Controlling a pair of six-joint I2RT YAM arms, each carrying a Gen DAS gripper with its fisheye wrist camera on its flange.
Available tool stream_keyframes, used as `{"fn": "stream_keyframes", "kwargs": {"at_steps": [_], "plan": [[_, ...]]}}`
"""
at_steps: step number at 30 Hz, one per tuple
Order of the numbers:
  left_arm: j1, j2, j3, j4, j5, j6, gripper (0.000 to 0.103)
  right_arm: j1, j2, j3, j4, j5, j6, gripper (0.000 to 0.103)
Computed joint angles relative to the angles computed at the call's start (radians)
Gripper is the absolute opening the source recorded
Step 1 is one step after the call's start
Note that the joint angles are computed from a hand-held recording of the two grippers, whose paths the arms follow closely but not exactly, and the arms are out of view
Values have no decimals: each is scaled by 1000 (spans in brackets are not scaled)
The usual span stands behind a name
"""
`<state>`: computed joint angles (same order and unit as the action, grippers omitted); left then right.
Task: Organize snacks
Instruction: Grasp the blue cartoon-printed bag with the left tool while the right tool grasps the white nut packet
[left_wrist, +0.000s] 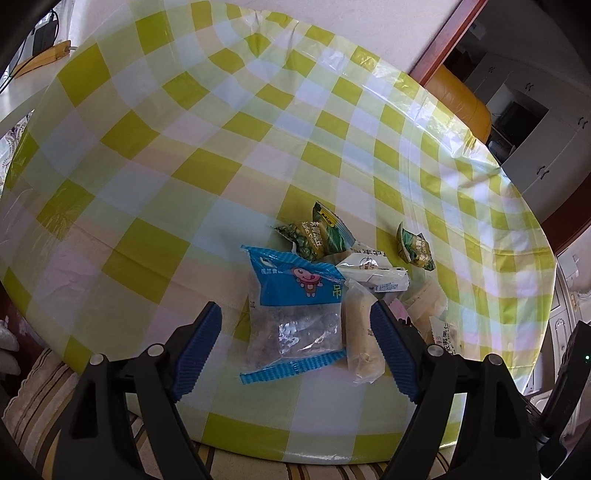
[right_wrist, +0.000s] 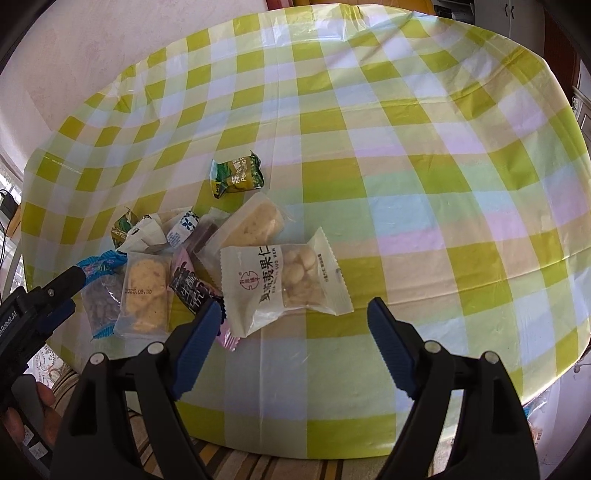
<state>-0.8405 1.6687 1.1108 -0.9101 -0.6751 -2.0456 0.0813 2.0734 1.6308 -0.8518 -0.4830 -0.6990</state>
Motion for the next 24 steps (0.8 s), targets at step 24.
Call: {"fn": "stream_keyframes", "kwargs": {"at_steps": [24], "plan": [[89, 23, -54, 167, 126, 168, 61, 33, 123, 131, -31, 30, 68, 82]]}}
